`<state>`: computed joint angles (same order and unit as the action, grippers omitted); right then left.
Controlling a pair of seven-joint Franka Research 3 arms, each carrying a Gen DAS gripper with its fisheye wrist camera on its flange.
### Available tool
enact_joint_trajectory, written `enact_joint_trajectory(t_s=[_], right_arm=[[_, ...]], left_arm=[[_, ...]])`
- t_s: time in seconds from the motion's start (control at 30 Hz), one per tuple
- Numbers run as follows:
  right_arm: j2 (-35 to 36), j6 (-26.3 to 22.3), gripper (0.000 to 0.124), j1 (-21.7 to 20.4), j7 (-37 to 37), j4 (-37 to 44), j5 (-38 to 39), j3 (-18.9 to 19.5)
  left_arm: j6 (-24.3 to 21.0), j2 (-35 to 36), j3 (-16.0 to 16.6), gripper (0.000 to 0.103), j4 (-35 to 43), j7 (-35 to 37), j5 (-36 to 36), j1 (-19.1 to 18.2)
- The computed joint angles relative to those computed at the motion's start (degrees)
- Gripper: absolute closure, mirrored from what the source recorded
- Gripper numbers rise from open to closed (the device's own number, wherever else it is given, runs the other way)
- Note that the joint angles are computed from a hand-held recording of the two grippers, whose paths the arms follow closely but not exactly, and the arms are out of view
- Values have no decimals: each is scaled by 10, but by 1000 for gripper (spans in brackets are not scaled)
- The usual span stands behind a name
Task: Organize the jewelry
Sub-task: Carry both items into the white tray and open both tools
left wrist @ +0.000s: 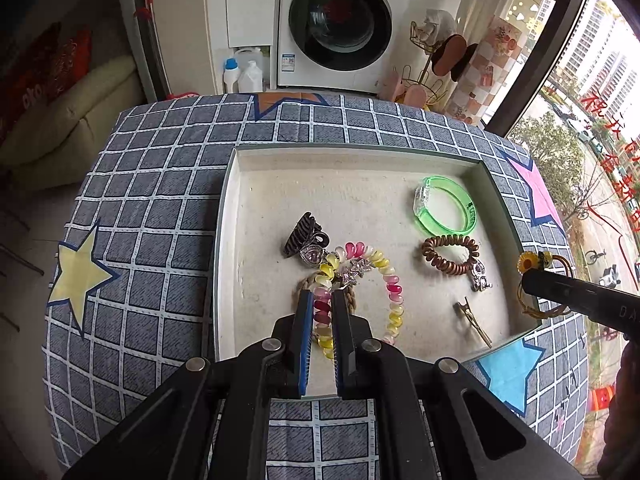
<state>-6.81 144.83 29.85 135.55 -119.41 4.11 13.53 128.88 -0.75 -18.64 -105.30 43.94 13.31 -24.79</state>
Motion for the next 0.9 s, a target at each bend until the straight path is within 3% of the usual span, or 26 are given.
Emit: enact_joint_trajectory(t_s=[0.37, 0.9], right_arm=[[58, -17, 114, 2, -34, 37, 2, -15], [84, -33, 112, 7, -56, 46, -4, -25]], left_arm=[[-28, 44, 3, 82, 33, -7, 37, -4], [-71, 76, 5, 81, 61, 3, 54, -16]])
